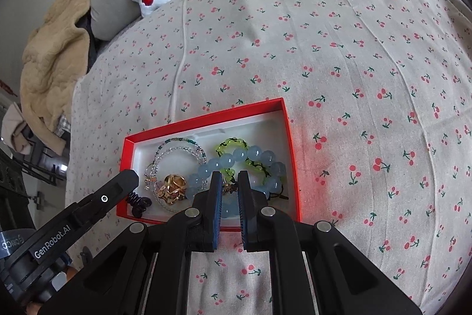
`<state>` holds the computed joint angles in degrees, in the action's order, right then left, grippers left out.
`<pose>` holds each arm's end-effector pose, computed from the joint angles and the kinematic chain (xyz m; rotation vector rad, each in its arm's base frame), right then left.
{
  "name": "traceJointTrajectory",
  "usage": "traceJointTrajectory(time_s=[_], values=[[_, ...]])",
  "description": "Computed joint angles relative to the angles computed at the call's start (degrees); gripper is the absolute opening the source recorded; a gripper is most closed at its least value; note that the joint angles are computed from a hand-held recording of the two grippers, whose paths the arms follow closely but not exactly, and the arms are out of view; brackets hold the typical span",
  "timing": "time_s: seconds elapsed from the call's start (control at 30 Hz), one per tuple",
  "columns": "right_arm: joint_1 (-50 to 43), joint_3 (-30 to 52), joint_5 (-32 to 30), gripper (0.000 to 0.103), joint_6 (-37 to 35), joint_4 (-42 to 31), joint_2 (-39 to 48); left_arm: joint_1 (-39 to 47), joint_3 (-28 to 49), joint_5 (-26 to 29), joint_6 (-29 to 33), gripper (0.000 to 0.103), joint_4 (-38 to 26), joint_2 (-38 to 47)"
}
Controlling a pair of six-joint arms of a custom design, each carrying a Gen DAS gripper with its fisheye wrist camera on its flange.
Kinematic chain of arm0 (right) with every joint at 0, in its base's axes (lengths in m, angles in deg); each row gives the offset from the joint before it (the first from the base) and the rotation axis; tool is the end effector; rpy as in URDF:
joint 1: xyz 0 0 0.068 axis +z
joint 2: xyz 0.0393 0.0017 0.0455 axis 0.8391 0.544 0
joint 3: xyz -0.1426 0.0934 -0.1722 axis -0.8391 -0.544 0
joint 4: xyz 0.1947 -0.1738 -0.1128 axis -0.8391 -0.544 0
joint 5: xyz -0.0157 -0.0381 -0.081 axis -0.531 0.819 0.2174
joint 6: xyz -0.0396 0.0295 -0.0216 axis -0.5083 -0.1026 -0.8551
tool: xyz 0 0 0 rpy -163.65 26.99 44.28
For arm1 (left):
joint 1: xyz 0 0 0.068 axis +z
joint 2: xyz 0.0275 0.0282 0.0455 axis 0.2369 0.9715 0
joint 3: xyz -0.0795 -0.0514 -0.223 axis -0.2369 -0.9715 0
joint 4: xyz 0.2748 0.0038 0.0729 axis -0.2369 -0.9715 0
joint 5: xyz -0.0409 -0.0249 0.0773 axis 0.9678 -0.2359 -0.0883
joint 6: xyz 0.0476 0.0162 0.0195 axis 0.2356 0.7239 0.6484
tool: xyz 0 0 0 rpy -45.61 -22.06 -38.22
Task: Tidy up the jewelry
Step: 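Carry both earrings into the red box and open both tools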
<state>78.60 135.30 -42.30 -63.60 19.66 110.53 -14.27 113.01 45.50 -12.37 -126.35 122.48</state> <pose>0.2263 0.0982 0.2308 -0.0730 2.6544 0.5733 0.1870 -0.0965 0.2313 -0.4811 2.4759 -0.4877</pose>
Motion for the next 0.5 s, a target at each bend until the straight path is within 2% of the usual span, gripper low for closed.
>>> traceJointTrajectory(time_s=[0.23, 0.27, 0.33, 0.4, 0.5], values=[[-0.4, 0.2, -0.4, 0.013, -0.4, 0.1, -0.5, -2.1, 1.3, -3.0, -0.8, 0.044, -3.9, -1.6], [-0.6, 0.5, -1.0, 0.015, -0.8, -0.1, -0.4, -2.5, 1.5, -3.6, -0.8, 0.044, -4.8, -2.0], [-1.1, 0.5, -2.1, 0.028, -1.5, -0.5, -0.9, -3.6, 2.2, -5.0, -0.4, 0.046, -6.8, -2.4], [-1.6, 0.5, -2.5, 0.044, -2.1, -1.5, -2.1, -4.9, 3.1, -7.0, 0.3, 0.051, -9.2, -2.6], [-2.7, 0.5, -3.3, 0.050, -4.0, -3.8, -4.7, -7.4, 4.0, -10.5, 0.9, 0.065, -12.9, -3.3]])
